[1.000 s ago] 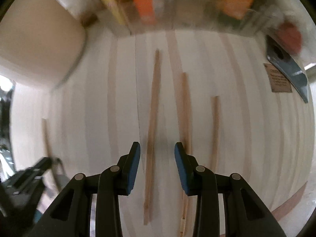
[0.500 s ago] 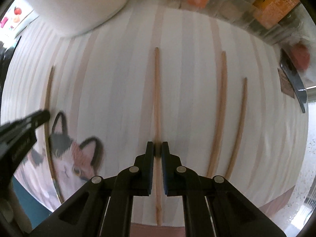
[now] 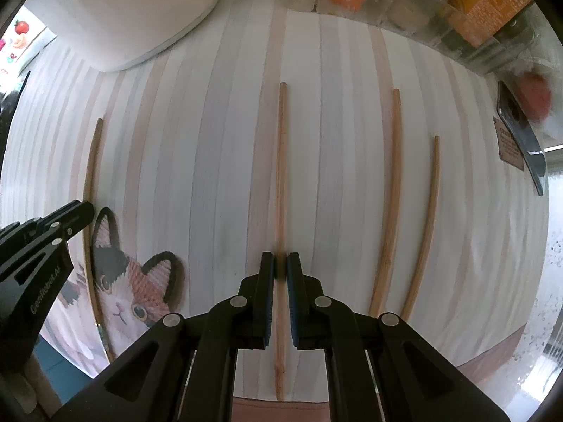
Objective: Organize utensils
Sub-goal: 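Grasp a wooden chopstick with the left tool while the right tool grasps a wooden chopstick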
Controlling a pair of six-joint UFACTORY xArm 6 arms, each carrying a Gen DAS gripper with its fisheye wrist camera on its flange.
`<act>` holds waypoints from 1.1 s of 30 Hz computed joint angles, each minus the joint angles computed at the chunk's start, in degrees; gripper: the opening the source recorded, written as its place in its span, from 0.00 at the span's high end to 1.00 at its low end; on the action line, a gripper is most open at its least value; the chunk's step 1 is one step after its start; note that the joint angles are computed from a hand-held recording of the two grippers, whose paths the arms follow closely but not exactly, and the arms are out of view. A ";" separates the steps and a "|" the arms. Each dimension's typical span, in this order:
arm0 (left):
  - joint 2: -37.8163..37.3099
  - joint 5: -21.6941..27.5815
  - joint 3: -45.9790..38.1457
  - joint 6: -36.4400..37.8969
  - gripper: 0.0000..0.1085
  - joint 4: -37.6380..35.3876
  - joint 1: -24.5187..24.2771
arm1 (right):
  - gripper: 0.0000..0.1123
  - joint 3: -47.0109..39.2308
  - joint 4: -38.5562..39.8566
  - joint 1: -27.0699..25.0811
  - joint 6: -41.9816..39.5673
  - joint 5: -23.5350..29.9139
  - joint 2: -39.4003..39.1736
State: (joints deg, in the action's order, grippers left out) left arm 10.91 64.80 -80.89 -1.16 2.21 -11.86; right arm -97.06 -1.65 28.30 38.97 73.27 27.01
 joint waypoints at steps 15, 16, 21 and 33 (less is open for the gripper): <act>1.78 0.95 -2.20 1.54 0.95 -1.36 0.71 | 0.92 -12.52 0.27 -3.46 -1.94 7.19 7.26; 1.98 0.99 -2.41 1.61 0.95 -1.38 0.72 | 0.92 -14.20 0.20 -3.49 -2.17 8.18 8.25; 3.36 2.08 -4.27 2.20 0.96 -1.23 0.69 | 0.92 -22.88 0.86 -4.29 -3.05 12.47 13.47; 5.23 1.67 -6.00 0.99 0.96 -0.03 -0.58 | 0.92 -24.87 0.52 -4.31 -3.10 12.59 14.79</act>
State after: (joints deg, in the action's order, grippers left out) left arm 16.14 66.47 -86.89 -0.17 2.19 -12.44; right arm -121.93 -1.13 23.98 35.87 85.86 41.80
